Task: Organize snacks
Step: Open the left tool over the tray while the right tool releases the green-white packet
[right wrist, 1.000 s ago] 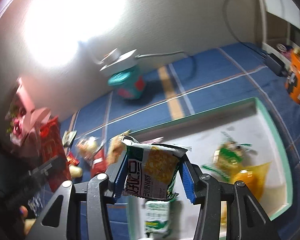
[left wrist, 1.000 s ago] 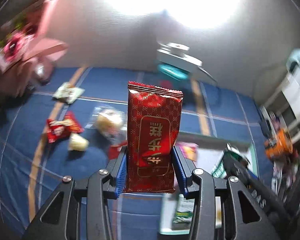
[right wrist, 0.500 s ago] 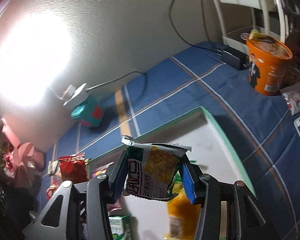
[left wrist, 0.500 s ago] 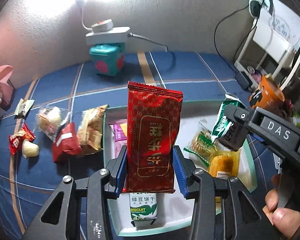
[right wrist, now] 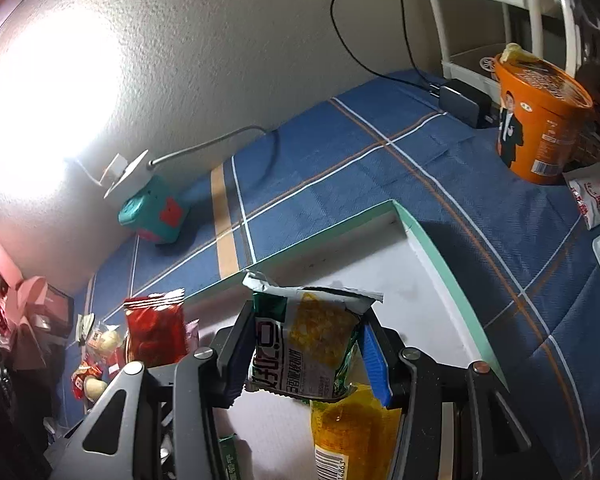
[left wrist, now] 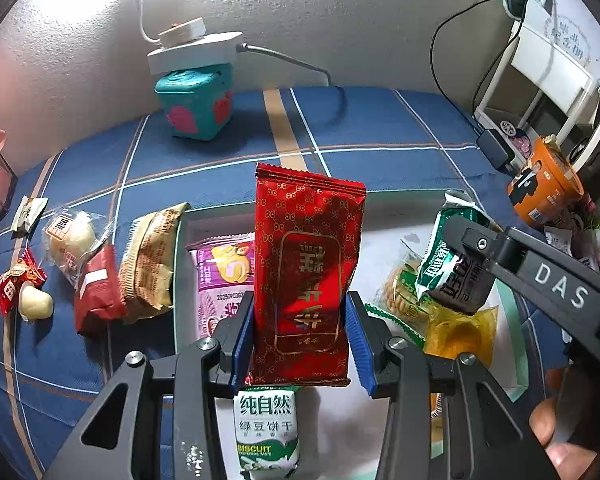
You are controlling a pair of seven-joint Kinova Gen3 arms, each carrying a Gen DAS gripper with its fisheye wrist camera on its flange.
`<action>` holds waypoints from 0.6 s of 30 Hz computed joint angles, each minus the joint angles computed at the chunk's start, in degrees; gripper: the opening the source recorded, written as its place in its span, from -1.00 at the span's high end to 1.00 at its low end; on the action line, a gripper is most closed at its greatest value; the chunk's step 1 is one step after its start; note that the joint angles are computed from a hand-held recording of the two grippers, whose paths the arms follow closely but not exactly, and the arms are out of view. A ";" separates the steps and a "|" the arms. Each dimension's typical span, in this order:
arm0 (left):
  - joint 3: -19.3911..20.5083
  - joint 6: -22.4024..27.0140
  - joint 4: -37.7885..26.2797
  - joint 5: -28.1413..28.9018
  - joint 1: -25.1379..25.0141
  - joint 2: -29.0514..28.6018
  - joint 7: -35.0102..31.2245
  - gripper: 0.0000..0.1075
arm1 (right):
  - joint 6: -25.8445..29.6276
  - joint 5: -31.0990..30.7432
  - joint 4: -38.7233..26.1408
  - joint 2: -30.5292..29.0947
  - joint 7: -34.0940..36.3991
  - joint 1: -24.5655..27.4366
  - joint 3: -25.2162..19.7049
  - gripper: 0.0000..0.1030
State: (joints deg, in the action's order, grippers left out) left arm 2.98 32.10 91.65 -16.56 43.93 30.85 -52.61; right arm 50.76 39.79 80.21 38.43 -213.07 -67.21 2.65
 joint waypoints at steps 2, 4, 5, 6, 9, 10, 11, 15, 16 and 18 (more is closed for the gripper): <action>0.21 0.17 -0.43 0.12 -0.09 0.64 -0.18 0.16 | 0.49 -0.48 -0.95 0.47 1.44 0.49 -0.46 0.00; -0.03 0.20 -0.72 0.13 0.14 1.19 0.07 0.16 | 0.47 -1.07 -1.57 0.86 2.64 0.89 -0.73 -0.01; -0.23 0.28 -0.82 0.13 0.29 1.36 0.33 0.16 | 0.37 -1.47 -1.83 1.03 3.26 1.11 -0.88 -0.01; -0.32 0.45 -1.07 0.17 0.32 1.63 0.49 0.16 | 0.29 -1.80 -1.96 1.12 3.66 1.21 -0.87 -0.01; -0.45 0.83 -1.50 0.37 0.20 2.07 0.76 0.16 | -0.26 -2.84 -2.13 1.21 4.69 1.57 -0.83 -0.01; -0.65 0.97 -1.51 0.30 0.36 2.10 1.05 0.15 | -0.35 -3.17 -2.20 1.25 5.11 1.68 -0.83 -0.01; -0.84 1.08 -1.49 0.12 0.55 2.04 1.31 0.15 | -0.49 -3.52 -2.21 1.28 5.43 1.78 -0.82 -0.01; -0.77 0.42 -1.02 -0.05 0.28 1.36 1.51 0.15 | -0.61 -4.30 -2.38 1.31 6.09 1.67 -0.43 -0.01; -0.86 0.42 -0.98 -0.14 0.32 1.17 1.66 0.14 | -0.55 -4.41 -2.44 1.31 6.29 1.64 -0.37 -0.01; -1.26 1.08 -1.20 -0.55 0.71 0.97 2.28 0.04 | -0.05 -4.83 -2.89 1.39 6.97 1.72 -0.42 -0.02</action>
